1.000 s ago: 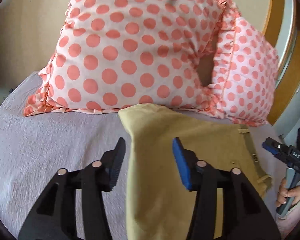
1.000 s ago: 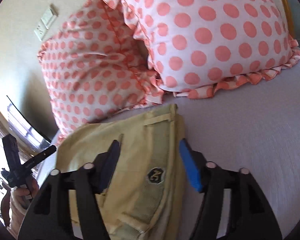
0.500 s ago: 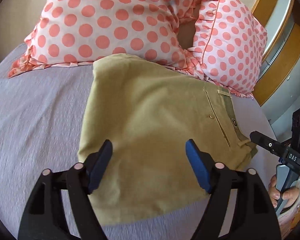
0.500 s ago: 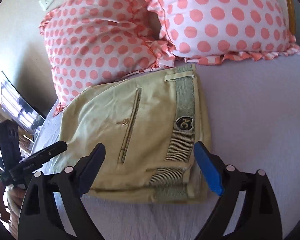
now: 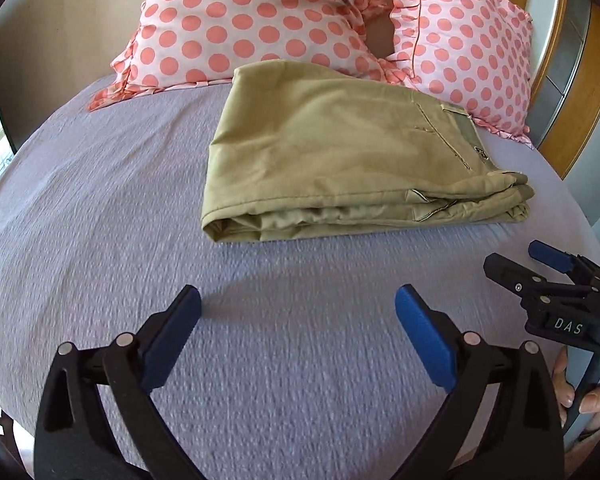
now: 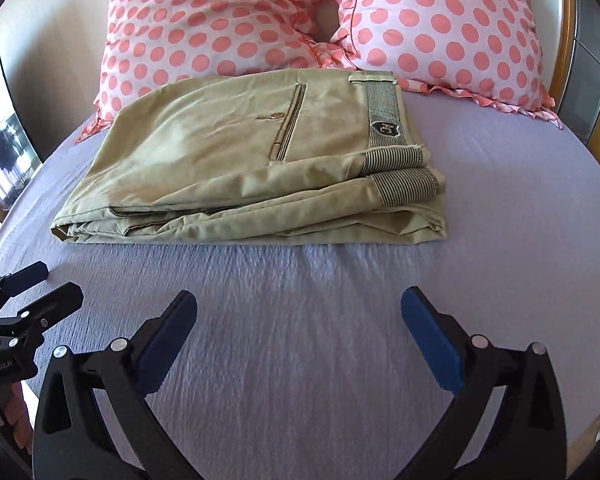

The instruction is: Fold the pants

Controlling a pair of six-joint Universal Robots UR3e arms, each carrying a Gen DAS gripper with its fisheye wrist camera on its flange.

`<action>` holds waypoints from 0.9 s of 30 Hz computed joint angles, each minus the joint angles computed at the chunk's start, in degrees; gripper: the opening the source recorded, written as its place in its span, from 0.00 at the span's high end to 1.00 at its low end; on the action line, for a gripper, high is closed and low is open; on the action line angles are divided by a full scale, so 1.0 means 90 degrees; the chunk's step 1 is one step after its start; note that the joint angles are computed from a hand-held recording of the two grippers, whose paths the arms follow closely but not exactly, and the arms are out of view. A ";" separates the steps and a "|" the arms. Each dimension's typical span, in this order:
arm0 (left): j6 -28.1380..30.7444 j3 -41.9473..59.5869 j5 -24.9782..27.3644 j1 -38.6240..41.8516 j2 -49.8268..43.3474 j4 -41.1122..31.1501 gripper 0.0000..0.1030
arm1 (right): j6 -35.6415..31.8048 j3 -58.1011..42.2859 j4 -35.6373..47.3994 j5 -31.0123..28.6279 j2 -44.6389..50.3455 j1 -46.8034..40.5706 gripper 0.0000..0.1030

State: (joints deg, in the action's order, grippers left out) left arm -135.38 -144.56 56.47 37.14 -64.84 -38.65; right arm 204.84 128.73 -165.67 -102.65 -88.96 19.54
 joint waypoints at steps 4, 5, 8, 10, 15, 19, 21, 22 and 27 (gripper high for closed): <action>-0.0148 -0.0261 0.0271 -0.0212 -0.0043 0.0680 0.02 | 0.0137 -0.0317 0.0369 -0.0511 0.0252 0.0318 0.01; -0.0206 -0.0366 0.0369 -0.0295 -0.0071 0.0960 0.02 | 0.0174 -0.0342 0.0409 -0.0535 0.0253 0.0333 0.01; -0.0402 -0.0682 0.0550 -0.0435 -0.0136 0.1721 0.02 | 0.0180 -0.0318 0.0394 -0.0508 0.0232 0.0307 0.01; -0.0405 -0.0639 0.0546 -0.0429 -0.0166 0.1684 0.02 | 0.0191 -0.0312 0.0386 -0.0521 0.0233 0.0321 0.01; -0.0423 -0.0679 0.0538 -0.0418 -0.0174 0.1765 0.02 | 0.0196 -0.0304 0.0367 -0.0537 0.0231 0.0318 0.01; -0.0402 -0.0684 0.0525 -0.0407 -0.0185 0.1778 0.02 | 0.0223 -0.0315 0.0352 -0.0563 0.0256 0.0340 0.01; -0.0412 -0.0684 0.0531 -0.0412 -0.0183 0.1777 0.02 | 0.0215 -0.0314 0.0351 -0.0561 0.0253 0.0337 0.01; -0.0417 -0.0689 0.0532 -0.0414 -0.0180 0.1781 0.02 | 0.0220 -0.0312 0.0351 -0.0562 0.0253 0.0339 0.01; -0.0418 -0.0692 0.0531 -0.0413 -0.0176 0.1780 0.02 | 0.0226 -0.0318 0.0354 -0.0567 0.0258 0.0345 0.01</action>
State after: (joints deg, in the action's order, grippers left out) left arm -139.14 -150.79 61.25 33.43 -66.43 -22.63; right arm 206.87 125.87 -162.48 -107.75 -86.64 22.64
